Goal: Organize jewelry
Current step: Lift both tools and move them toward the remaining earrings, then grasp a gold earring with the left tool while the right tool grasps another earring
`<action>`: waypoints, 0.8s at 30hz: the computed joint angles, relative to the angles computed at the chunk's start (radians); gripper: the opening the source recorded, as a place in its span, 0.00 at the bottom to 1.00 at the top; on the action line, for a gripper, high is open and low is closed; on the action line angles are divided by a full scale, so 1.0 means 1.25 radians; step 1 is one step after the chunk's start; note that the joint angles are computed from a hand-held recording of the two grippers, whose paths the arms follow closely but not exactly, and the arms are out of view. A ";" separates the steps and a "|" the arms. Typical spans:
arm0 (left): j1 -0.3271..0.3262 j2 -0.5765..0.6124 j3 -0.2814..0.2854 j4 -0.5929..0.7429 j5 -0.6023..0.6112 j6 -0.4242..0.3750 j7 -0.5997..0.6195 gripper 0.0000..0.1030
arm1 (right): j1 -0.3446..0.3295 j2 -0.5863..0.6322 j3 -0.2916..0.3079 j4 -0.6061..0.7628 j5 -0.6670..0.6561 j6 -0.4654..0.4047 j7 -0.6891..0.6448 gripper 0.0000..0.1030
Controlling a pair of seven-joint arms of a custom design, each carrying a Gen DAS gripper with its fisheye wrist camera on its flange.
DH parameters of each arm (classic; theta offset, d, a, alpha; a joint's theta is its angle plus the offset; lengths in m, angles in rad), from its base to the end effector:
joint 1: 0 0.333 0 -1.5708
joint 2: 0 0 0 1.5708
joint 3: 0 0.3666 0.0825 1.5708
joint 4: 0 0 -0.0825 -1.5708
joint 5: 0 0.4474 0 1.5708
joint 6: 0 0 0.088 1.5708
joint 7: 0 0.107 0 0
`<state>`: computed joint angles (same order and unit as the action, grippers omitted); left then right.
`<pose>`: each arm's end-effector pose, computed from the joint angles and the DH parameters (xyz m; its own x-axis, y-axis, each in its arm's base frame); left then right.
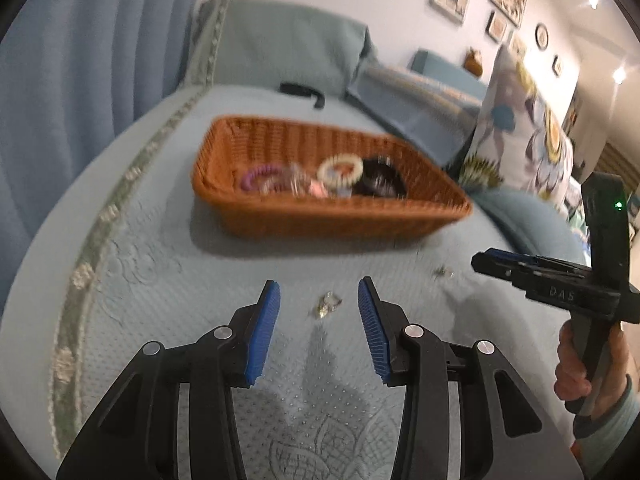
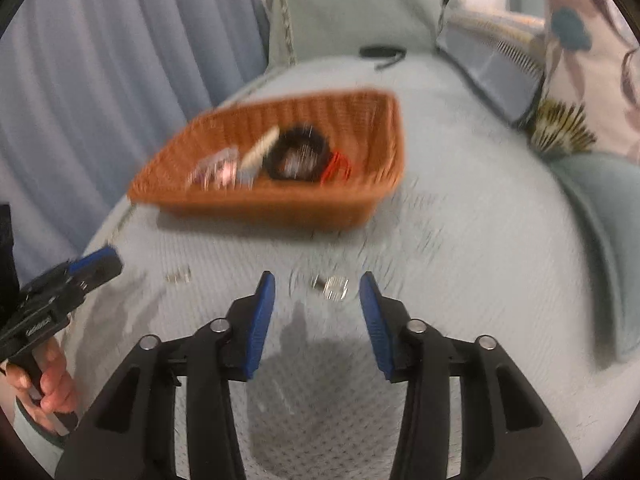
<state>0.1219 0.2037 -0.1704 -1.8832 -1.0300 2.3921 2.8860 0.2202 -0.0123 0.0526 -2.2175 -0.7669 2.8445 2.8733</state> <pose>0.7017 -0.0347 0.4565 -0.6790 -0.7004 0.2200 -0.5893 0.3414 -0.7322 0.5804 0.2005 0.4566 -0.2690 -0.9380 -0.2187 -0.6858 0.3460 -0.6402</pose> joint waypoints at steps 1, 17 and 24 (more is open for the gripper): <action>-0.007 0.011 0.001 0.003 0.025 0.004 -0.013 0.39 | 0.003 0.011 0.002 0.003 0.025 -0.001 -0.026 0.35; -0.020 0.052 -0.034 0.017 0.173 0.051 -0.050 0.37 | 0.050 0.088 -0.041 0.071 0.038 -0.044 -0.072 0.29; -0.023 0.051 -0.037 0.014 0.179 0.056 -0.042 0.37 | 0.057 0.101 -0.047 0.090 0.021 -0.064 -0.084 0.22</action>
